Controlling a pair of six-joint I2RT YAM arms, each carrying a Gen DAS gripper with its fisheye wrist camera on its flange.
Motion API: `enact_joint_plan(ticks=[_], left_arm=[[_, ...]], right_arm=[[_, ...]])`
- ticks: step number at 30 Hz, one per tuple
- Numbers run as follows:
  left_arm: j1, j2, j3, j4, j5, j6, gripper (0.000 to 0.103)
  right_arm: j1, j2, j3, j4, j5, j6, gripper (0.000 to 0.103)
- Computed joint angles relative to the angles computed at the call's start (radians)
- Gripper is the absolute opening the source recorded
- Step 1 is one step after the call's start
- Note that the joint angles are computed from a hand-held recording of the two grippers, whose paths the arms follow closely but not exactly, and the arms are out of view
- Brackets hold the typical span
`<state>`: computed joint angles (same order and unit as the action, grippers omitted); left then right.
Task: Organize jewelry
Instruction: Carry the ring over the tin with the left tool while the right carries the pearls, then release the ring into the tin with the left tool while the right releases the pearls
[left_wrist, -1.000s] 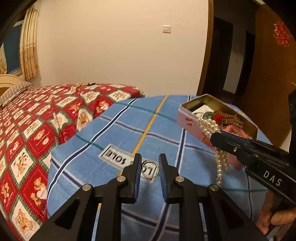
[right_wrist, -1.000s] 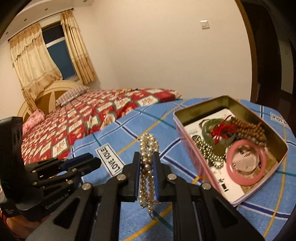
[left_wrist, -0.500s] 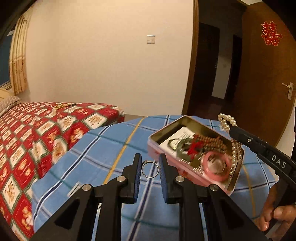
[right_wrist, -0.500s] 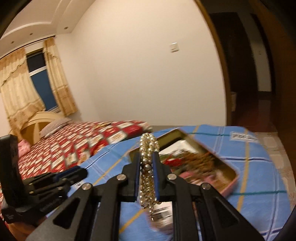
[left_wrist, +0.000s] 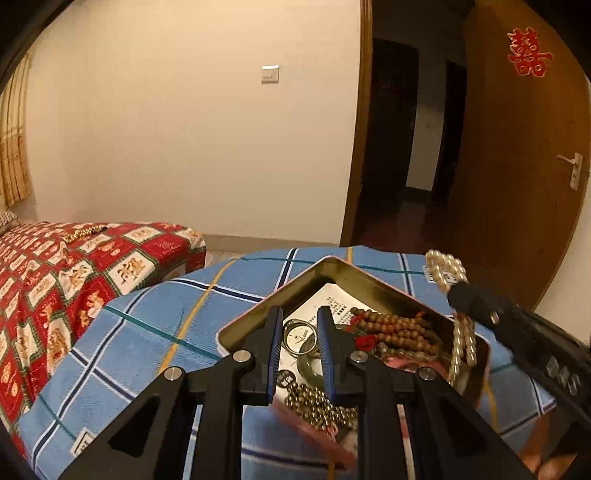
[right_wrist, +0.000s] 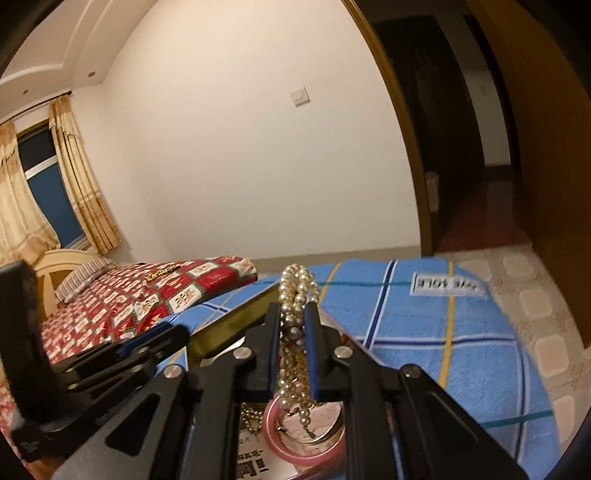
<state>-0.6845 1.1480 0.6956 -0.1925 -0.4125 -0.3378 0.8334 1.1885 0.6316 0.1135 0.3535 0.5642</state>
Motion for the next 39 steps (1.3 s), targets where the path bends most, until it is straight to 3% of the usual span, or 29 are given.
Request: enact_joint_plan(ticks=[10, 35, 37, 38, 39], left_arm=[[0.081, 0.153, 0.043, 0.044, 0.042, -0.013, 0.019], [0.053, 0.202, 0.065, 0.017, -0.017, -0.029, 0.020], [0.052, 0.198, 0.063, 0.013, -0.016, -0.039, 0.026], [0.053, 0.196, 0.062, 0.011, -0.018, -0.045, 0.039], [0.047, 0.184, 0.054, 0.014, -0.027, -0.056, 0.050]], right_arm=[[0.013, 0.102, 0.049, -0.054, -0.038, -0.019, 0.016], [-0.020, 0.212, 0.107, -0.087, -0.100, -0.010, 0.017], [-0.012, 0.190, 0.088, -0.070, -0.074, -0.004, 0.020], [-0.008, 0.182, 0.082, -0.066, -0.063, -0.001, 0.023], [-0.001, 0.165, 0.068, -0.056, -0.040, 0.006, 0.035]])
